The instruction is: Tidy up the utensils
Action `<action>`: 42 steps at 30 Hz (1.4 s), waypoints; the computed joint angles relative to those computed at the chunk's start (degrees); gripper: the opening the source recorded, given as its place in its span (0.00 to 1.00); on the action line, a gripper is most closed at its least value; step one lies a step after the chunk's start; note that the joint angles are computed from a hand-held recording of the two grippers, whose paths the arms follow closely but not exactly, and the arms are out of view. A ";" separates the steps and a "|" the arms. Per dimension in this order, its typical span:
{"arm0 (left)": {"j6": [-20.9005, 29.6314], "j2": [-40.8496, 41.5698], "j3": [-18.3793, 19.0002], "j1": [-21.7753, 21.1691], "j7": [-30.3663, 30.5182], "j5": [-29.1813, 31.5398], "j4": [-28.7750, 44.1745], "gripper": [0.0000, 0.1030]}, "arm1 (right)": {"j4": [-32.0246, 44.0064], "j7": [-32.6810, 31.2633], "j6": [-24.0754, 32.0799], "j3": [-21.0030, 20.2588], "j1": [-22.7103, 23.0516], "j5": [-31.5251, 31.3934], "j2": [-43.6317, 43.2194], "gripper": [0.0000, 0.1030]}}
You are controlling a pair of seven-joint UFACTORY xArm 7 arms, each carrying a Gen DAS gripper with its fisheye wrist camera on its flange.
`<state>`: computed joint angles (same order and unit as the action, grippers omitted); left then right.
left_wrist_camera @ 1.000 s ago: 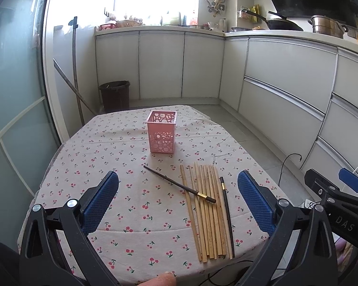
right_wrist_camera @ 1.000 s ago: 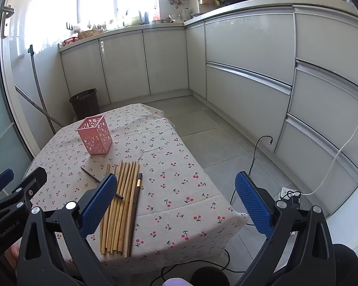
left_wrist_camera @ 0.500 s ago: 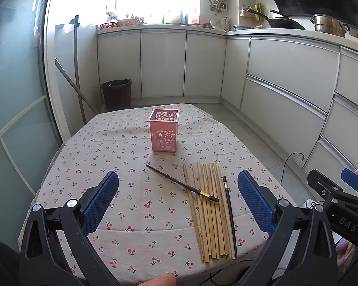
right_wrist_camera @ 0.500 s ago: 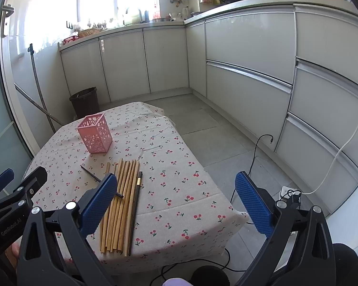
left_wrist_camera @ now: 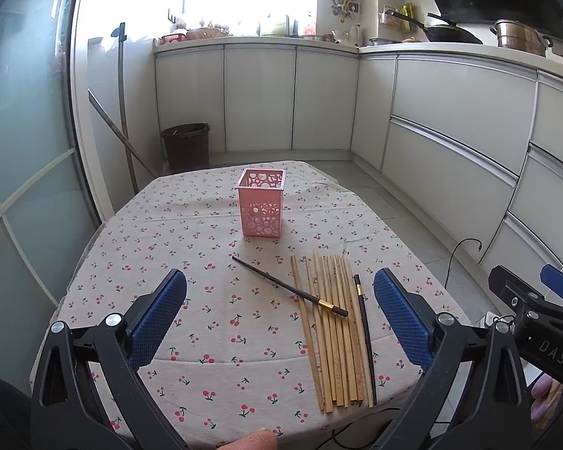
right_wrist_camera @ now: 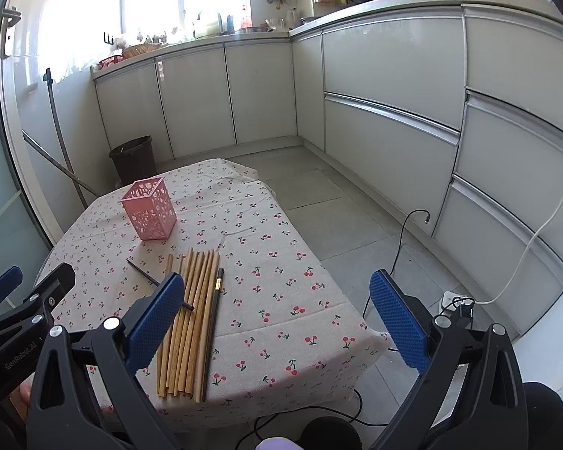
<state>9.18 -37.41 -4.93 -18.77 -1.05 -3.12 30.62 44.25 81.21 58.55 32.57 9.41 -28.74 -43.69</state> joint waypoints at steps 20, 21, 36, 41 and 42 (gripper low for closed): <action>31.17 27.20 3.39 6.06 -9.38 -9.82 28.25 0.93 | -4.02 -9.80 -19.73 -22.42 7.49 23.72 5.27 0.93; 33.97 30.10 2.96 6.96 -11.11 -9.64 31.21 0.93 | -3.98 -12.89 -21.91 -25.87 9.35 28.29 6.97 0.93; 44.63 53.52 0.49 6.70 -25.09 -0.51 53.33 0.72 | -1.00 -40.78 -25.18 -41.15 14.76 67.57 23.48 0.93; 44.70 54.32 0.82 2.36 -27.23 11.20 53.96 0.36 | 2.40 -38.50 -20.37 -35.67 9.36 60.89 27.39 0.93; 43.66 54.12 0.49 2.09 -26.49 11.91 53.48 0.21 | 2.77 -38.88 -19.76 -35.12 8.63 60.85 28.27 0.93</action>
